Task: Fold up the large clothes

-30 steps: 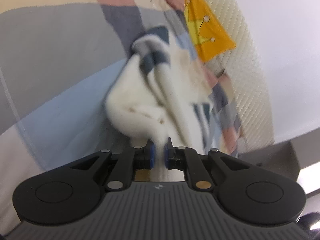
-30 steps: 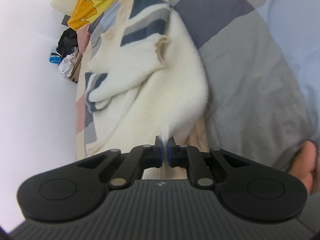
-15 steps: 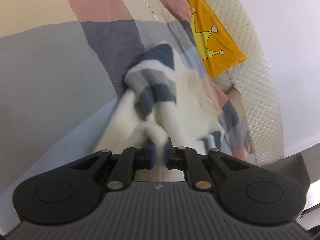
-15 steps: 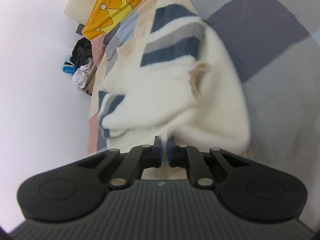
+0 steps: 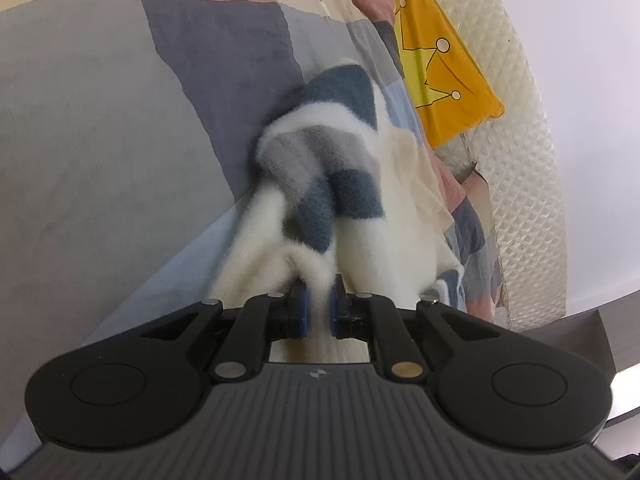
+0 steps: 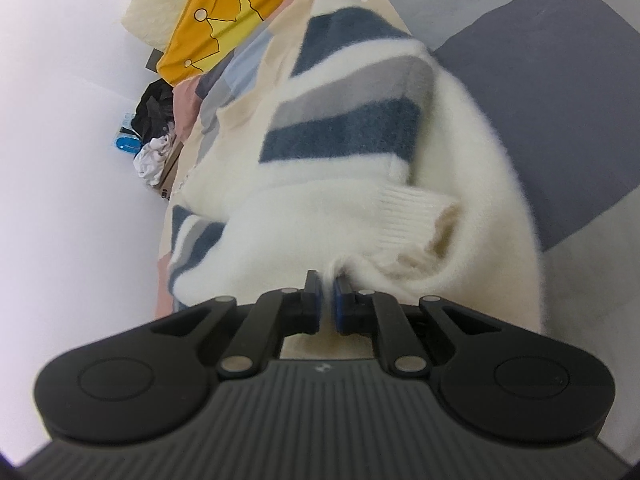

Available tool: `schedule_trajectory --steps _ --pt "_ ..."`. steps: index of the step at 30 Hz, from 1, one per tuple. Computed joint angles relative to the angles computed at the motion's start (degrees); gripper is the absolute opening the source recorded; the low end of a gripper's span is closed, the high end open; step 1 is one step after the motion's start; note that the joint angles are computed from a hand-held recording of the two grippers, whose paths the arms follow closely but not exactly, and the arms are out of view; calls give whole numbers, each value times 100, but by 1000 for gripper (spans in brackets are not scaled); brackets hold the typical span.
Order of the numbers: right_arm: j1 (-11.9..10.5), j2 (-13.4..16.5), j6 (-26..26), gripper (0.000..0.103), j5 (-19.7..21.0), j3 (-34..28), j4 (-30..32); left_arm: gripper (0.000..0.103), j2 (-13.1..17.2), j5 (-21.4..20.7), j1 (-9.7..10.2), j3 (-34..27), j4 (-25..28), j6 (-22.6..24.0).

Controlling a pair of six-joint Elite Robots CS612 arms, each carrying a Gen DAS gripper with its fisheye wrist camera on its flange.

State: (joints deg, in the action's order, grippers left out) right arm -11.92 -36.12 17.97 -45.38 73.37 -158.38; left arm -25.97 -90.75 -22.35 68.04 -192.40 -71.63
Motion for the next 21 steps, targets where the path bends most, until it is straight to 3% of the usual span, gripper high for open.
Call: schedule_trajectory --steps 1,6,9,15,19,21 --pt "-15 -6 28 14 75 13 9 12 -5 2 -3 13 -39 -34" --pt "-141 -106 301 50 739 275 -296 12 -80 84 -30 121 -224 -19" --pt "-206 -255 660 52 780 581 -552 12 -135 154 -50 201 -381 -31" --pt "-384 -329 2596 53 842 1000 -1090 12 -265 278 -96 404 -712 -22" --pt "-422 -503 2950 53 647 1414 -1384 12 -325 342 -118 506 -823 -60" --pt "-420 -613 2718 55 601 1642 -1341 12 -350 390 -130 542 -822 -41"
